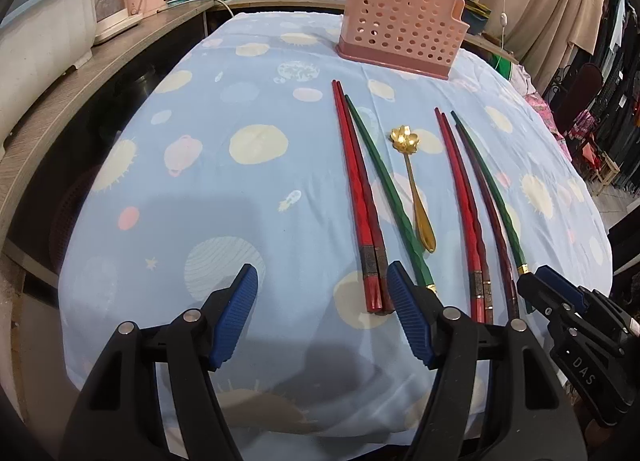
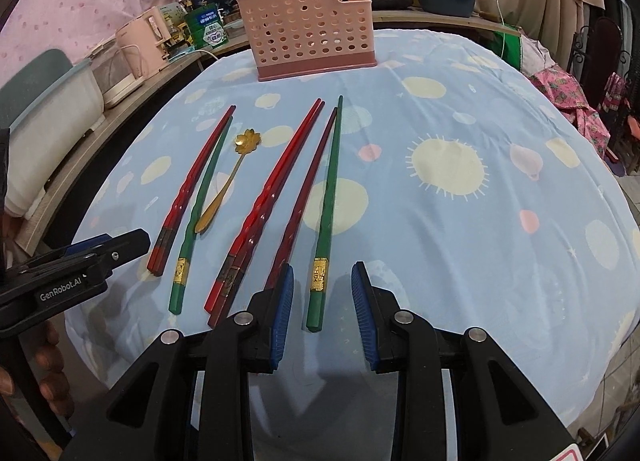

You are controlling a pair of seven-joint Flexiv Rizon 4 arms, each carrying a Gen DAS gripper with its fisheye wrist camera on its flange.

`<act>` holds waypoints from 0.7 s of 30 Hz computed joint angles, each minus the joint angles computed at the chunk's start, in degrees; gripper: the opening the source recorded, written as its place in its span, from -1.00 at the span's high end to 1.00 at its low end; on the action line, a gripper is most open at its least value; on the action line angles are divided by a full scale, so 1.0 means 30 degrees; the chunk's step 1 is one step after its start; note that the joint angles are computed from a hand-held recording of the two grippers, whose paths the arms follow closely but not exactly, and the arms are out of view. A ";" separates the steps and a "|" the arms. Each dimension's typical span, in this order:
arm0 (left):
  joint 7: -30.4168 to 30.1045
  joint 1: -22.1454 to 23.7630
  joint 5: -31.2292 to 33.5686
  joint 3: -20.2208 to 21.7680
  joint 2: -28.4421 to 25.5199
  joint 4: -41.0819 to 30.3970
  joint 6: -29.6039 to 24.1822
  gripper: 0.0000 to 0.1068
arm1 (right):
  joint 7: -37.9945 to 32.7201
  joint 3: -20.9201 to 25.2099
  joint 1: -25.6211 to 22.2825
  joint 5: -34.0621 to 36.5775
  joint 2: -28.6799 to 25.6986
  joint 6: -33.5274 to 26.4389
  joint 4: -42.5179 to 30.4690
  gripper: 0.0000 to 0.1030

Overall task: Organize utensils
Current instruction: 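Close the left tool on a red chopstick while the right tool grasps a green chopstick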

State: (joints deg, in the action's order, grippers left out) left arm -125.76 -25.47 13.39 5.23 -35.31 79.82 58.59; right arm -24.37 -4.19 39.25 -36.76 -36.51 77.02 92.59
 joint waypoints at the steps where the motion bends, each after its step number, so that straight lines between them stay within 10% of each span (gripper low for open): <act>1: -0.0013 -0.0032 0.0018 0.0021 -0.0077 -0.0093 -0.0140 -0.19 | -0.0097 0.0119 -0.0064 0.0084 -0.0036 -0.0069 -0.0052 0.44; 21: -0.0806 -0.0211 0.1086 0.0490 -0.0320 -0.0595 -0.0747 -0.22 | -0.0141 0.0027 0.0022 0.0376 -0.0178 0.0089 -0.0077 0.45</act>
